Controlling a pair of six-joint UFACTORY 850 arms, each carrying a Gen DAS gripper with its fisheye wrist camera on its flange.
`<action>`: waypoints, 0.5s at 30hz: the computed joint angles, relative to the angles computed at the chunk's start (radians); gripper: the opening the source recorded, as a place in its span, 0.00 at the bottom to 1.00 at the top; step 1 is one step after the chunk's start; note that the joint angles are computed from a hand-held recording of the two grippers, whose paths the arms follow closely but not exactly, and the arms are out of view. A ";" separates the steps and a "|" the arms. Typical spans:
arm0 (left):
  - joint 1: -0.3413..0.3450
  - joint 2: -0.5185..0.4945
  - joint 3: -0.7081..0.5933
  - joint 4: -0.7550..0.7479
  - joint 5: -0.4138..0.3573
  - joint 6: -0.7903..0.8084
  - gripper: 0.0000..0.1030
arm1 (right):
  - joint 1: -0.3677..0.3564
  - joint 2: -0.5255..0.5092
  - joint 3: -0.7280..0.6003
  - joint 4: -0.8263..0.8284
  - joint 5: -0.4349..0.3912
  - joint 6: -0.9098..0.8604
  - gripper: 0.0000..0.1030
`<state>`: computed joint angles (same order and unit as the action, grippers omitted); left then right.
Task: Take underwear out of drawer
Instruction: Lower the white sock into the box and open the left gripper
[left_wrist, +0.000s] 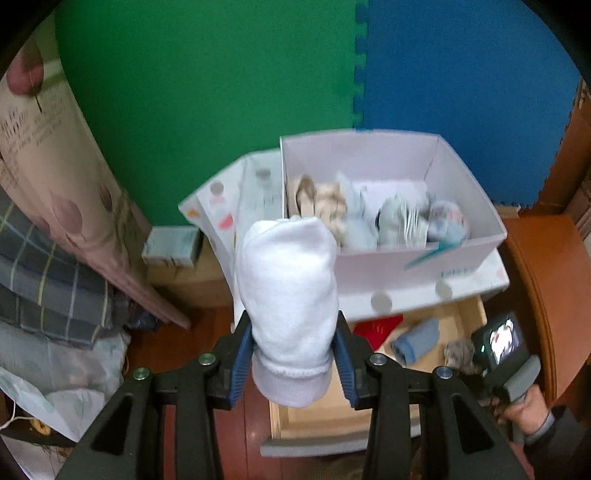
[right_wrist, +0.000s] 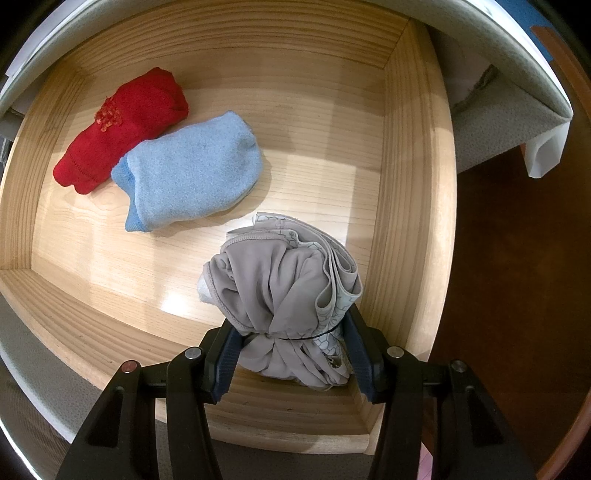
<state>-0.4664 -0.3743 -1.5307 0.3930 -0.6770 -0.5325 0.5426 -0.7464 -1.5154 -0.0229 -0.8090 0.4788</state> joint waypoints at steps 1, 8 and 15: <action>0.001 -0.008 -0.016 0.003 0.001 -0.003 0.40 | 0.000 0.000 -0.001 0.000 0.000 0.000 0.48; 0.002 -0.096 -0.152 0.042 -0.023 -0.047 0.40 | 0.005 -0.010 -0.014 -0.008 -0.011 0.007 0.47; 0.009 -0.210 -0.292 0.034 -0.059 -0.059 0.40 | 0.008 -0.015 -0.030 -0.007 -0.020 0.003 0.47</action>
<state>-0.4571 -0.5841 -1.8222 0.4270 -0.7360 -0.5914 0.5505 -0.7610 -1.5454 -0.0298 -0.8289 0.4816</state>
